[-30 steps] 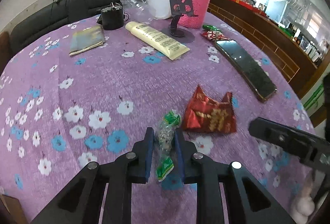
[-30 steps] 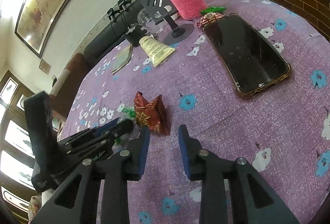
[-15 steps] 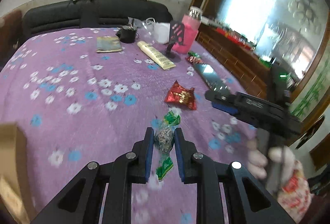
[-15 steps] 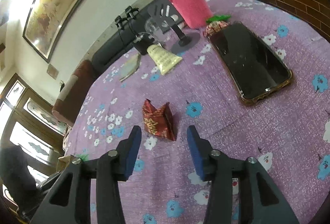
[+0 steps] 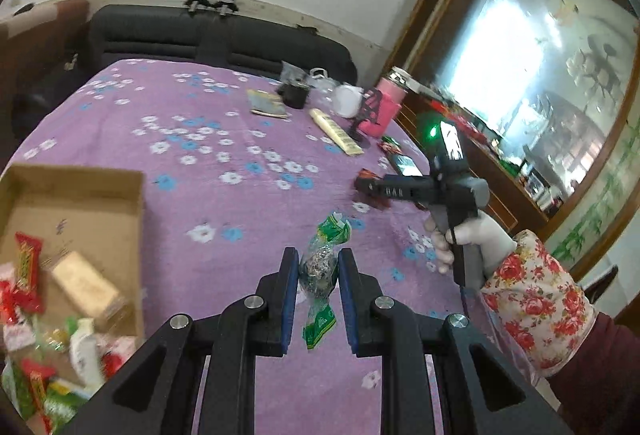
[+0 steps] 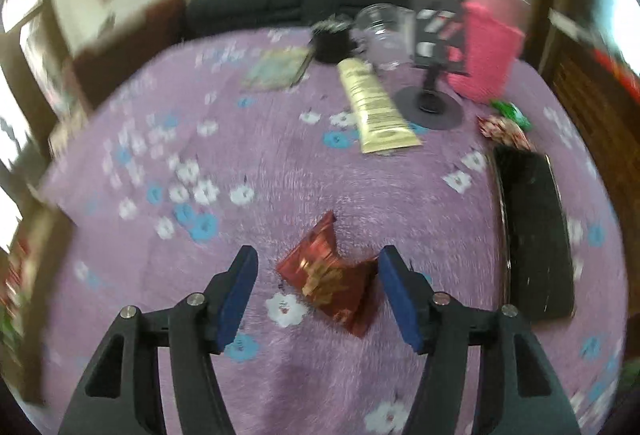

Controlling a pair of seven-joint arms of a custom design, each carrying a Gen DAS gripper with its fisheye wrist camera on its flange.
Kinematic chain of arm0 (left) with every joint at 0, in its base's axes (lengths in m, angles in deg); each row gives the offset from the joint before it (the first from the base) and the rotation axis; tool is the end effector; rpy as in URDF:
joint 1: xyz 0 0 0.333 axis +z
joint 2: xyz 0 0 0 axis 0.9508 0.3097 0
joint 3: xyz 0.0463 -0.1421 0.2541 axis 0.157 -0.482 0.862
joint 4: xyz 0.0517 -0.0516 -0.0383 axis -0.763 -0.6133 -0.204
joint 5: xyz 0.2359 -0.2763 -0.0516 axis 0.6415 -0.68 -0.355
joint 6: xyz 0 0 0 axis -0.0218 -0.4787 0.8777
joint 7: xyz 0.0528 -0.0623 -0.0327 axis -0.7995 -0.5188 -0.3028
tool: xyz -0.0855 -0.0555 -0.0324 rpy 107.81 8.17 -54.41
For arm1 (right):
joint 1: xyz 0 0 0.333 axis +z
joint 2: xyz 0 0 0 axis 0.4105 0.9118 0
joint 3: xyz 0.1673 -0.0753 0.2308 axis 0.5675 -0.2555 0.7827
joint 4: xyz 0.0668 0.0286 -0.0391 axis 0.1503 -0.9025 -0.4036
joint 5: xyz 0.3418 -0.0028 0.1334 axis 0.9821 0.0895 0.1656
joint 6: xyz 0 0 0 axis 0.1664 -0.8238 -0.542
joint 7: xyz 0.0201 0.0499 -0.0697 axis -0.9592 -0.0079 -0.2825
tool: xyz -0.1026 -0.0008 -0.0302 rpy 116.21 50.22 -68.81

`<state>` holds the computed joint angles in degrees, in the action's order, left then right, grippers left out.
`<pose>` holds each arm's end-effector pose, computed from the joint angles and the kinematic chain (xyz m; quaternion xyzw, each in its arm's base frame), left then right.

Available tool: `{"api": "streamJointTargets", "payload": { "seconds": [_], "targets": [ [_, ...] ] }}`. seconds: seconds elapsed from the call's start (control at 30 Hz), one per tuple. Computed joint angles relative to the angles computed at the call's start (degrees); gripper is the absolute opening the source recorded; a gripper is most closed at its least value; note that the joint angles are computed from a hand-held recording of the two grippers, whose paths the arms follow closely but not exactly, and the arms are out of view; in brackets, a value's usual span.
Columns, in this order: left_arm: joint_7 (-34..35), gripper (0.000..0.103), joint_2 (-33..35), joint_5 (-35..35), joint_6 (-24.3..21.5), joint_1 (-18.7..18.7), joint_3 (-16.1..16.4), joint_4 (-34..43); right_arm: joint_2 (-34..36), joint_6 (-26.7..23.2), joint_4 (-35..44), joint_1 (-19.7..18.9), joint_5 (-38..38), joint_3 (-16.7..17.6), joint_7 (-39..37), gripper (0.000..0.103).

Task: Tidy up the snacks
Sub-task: 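Grasp the green candy with the left tool while the right grasps the red-gold candy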

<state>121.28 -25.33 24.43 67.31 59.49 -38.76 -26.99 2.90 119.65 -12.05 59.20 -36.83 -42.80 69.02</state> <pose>0.5436 -0.2464 0.5023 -0.4607 0.7598 -0.4579 0.0274 0.6340 0.4017 0.4539 -0.6440 0.6964 -0.2421 0.2045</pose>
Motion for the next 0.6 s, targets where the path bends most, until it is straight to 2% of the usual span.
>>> {"api": "streamJointTargets", "payload": {
  "seconds": [0.07, 0.13, 0.2, 0.23, 0.3, 0.4, 0.5, 0.53, 0.57, 0.6],
  "targets": [
    [0.1, 0.020, -0.6, -1.0, 0.4, 0.4, 0.3, -0.8, 2.7, -3.6, 4.3, 0.8, -0.8, -0.4, -2.8, 0.062],
    [0.5, 0.020, -1.0, -2.1, 0.9, 0.7, 0.6, -1.5, 2.9, -4.0, 4.5, 1.4, -1.6, -1.0, -3.2, 0.059],
    [1.3, 0.020, -1.5, -3.5, 1.4, 0.9, 0.8, -2.2, 1.6, -3.5, 2.4, 1.7, -2.2, -1.5, -1.5, 0.041],
    [1.7, 0.020, -1.8, -4.2, 1.8, 0.9, 0.9, -2.6, 0.2, -1.8, 0.2, 1.2, -1.8, -1.2, -0.3, 0.038],
    [2.4, 0.020, -2.1, -5.8, 2.1, 0.9, 1.1, -3.2, -1.4, -0.2, -1.8, 0.4, -0.8, -0.3, 1.0, 0.023],
    [3.5, 0.020, -2.9, -8.4, 2.2, 1.0, 1.4, -4.3, -3.6, 1.2, -4.8, 0.4, 0.3, -0.1, 2.6, 0.014],
    [4.5, 0.020, -4.2, -9.8, 2.2, 0.9, 1.8, -5.5, -9.4, 10.1, -14.6, -3.9, 5.6, 4.6, 2.4, 0.010],
    [4.8, 0.020, -4.5, -10.2, 2.2, 0.9, 2.0, -5.8, -11.5, 15.1, -18.7, -7.0, 9.6, 8.1, -0.3, 0.009],
    [5.1, 0.020, -4.9, -10.7, 2.3, 0.8, 2.2, -6.1, -13.2, 19.1, -21.8, -8.6, 13.8, 9.8, -3.1, 0.008],
    [5.3, 0.020, -5.2, -11.1, 2.4, 0.8, 2.4, -6.4, -14.9, 22.0, -24.5, -8.5, 14.8, 9.4, -2.6, 0.008]
  ]
}}
